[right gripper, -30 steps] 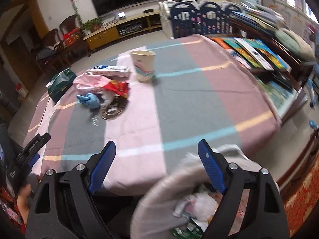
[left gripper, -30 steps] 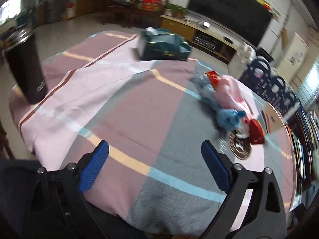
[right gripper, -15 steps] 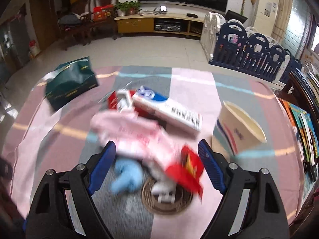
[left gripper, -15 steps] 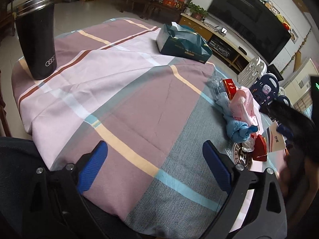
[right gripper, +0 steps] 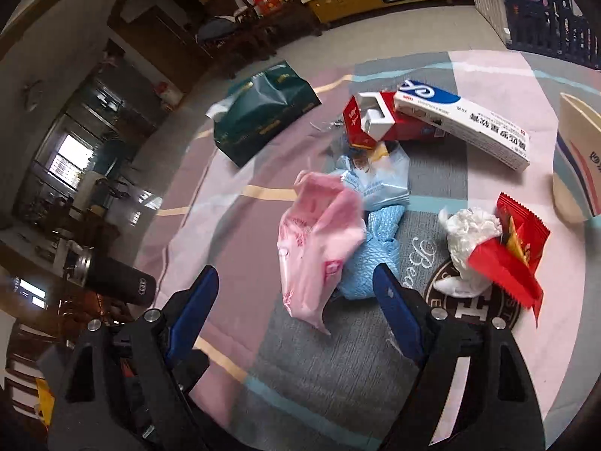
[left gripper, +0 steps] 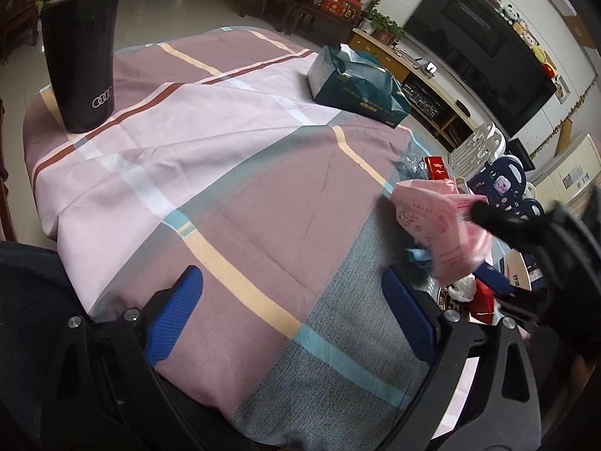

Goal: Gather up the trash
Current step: 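Reach the right gripper to the red snack wrapper and grasp it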

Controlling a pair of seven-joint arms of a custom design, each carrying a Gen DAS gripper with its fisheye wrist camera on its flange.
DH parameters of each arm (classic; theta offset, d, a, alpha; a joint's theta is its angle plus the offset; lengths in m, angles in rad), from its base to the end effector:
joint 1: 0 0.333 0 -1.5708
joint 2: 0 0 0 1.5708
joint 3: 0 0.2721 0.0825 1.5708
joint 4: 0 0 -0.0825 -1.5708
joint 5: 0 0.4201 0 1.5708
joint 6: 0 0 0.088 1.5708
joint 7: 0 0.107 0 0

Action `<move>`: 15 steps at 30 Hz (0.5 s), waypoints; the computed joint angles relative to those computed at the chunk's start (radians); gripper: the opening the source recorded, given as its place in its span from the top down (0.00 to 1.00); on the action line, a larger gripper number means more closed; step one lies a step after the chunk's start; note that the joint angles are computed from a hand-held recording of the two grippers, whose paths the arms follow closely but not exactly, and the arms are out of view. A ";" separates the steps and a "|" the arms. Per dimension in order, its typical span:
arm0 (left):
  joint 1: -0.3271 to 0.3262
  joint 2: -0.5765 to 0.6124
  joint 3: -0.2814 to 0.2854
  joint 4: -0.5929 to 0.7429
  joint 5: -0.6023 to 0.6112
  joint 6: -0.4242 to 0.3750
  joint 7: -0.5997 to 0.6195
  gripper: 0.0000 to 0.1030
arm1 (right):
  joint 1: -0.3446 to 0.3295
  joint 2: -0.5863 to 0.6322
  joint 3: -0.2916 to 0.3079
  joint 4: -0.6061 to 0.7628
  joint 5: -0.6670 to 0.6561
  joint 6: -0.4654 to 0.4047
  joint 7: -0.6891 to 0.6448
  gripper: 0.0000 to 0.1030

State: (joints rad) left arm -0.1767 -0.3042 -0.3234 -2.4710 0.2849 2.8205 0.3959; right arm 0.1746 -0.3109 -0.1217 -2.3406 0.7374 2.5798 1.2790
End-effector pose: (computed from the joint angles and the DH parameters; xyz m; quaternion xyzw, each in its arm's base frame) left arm 0.4553 -0.2646 0.4072 -0.7904 0.5152 -0.3106 0.1156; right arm 0.5377 0.0153 0.4542 -0.5906 0.7135 -0.0183 0.3765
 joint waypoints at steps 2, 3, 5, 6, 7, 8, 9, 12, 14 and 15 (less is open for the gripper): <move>-0.002 -0.005 0.003 -0.006 -0.012 0.001 -0.009 0.07 | -0.036 -0.058 0.027 -0.048 -0.070 0.056 0.075 0.20; -0.001 -0.006 0.002 -0.008 -0.012 0.001 -0.012 0.07 | -0.059 -0.068 0.041 -0.056 -0.127 0.075 0.128 0.20; 0.002 -0.008 -0.002 -0.008 -0.007 -0.001 -0.017 0.07 | -0.119 -0.076 0.081 -0.068 -0.276 0.089 0.273 0.20; 0.002 -0.008 -0.004 -0.006 -0.003 -0.005 -0.017 0.07 | -0.134 -0.073 0.087 -0.068 -0.322 0.083 0.322 0.20; 0.002 -0.007 -0.005 -0.004 -0.001 -0.007 -0.017 0.07 | -0.129 -0.070 0.078 -0.073 -0.336 0.082 0.343 0.20; 0.003 -0.007 -0.006 -0.002 0.002 -0.009 -0.019 0.07 | -0.125 -0.065 0.069 -0.072 -0.350 0.078 0.362 0.20; 0.003 -0.005 -0.005 -0.002 0.003 -0.010 -0.020 0.07 | -0.141 -0.056 0.081 -0.070 -0.400 0.077 0.410 0.20; 0.003 -0.003 -0.004 0.000 0.006 -0.011 -0.022 0.07 | -0.267 -0.015 0.198 -0.049 -0.726 0.065 0.693 0.20; 0.001 -0.001 -0.001 0.001 0.004 -0.009 -0.021 0.07 | -0.305 0.028 0.231 -0.017 -0.881 0.031 0.793 0.20; -0.001 0.000 0.000 0.002 0.001 -0.009 -0.019 0.07 | -0.307 0.051 0.234 -0.002 -0.929 0.012 0.817 0.20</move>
